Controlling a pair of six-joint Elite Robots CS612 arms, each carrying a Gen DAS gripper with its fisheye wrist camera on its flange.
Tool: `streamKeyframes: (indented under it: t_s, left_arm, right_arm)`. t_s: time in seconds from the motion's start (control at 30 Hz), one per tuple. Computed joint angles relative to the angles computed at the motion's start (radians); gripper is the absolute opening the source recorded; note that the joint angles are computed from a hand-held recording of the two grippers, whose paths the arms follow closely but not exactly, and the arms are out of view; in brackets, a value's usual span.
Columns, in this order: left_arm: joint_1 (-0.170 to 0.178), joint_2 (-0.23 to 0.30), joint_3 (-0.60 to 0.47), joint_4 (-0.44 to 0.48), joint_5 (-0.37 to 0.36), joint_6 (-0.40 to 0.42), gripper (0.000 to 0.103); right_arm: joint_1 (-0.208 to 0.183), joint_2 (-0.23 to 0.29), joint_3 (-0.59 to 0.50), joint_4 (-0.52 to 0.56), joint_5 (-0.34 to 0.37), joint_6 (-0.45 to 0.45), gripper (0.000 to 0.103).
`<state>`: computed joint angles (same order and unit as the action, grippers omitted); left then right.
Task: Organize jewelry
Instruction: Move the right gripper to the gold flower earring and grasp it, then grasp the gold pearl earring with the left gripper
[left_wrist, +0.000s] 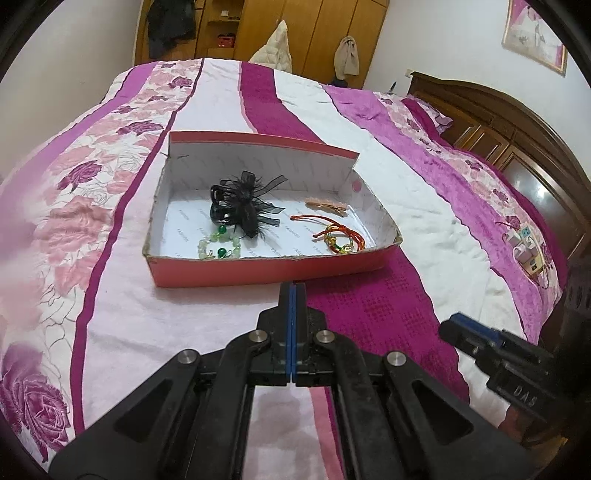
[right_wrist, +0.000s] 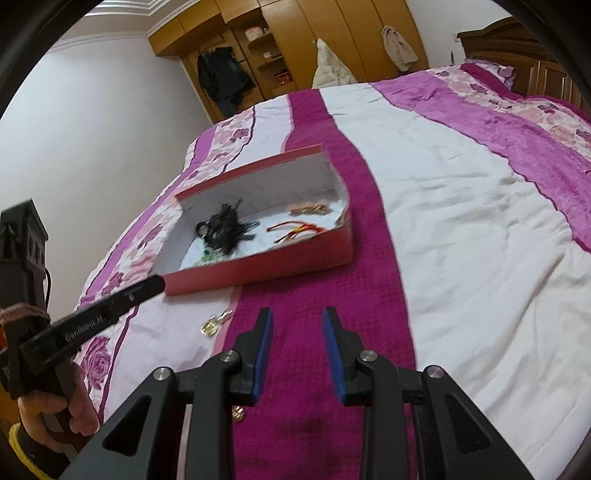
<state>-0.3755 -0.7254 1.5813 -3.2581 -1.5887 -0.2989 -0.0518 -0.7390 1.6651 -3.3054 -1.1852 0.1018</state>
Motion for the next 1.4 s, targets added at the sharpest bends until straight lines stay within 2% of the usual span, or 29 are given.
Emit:
streamKeyframes:
  t_s: [0.27,0.33,0.43,0.63,0.87,1.2,1.27,1.3,1.4]
  left_arm:
    - [-0.005,-0.012,0.020,0.061,0.047,0.027,0.000]
    - [-0.006,-0.015,0.026,0.072,0.052,0.034,0.011]
    - [-0.005,-0.016,0.035,0.076,0.054,0.031,0.019]
    - [-0.004,-0.017,0.046,0.090,0.072,0.036,0.021]
    - [0.007,-0.011,0.042,0.105,0.059,0.001,0.022]
    - [0.012,-0.007,0.039,0.110,0.046,-0.011,0.022]
    - [0.013,-0.005,0.037,0.113,0.043,-0.013,0.022]
    - [0.013,-0.005,0.036,0.115,0.039,-0.016,0.022]
    - [0.014,-0.002,0.031,0.121,0.029,-0.020,0.023]
  right_arm:
    - [0.017,-0.011,0.024,0.028,0.013,-0.015,0.030]
    - [0.021,-0.012,0.031,0.032,0.022,-0.012,0.030]
    - [0.031,-0.013,0.039,0.045,0.020,-0.030,0.030]
    - [0.050,-0.009,0.040,0.099,0.019,-0.076,0.030]
    - [0.059,0.002,0.025,0.155,0.020,-0.103,0.030]
    - [0.072,0.014,0.012,0.181,-0.010,-0.145,0.030]
    - [0.073,0.016,0.011,0.177,-0.015,-0.149,0.026]
    - [0.074,0.018,0.010,0.173,-0.022,-0.154,0.017]
    - [0.071,0.020,0.011,0.161,-0.010,-0.157,0.016]
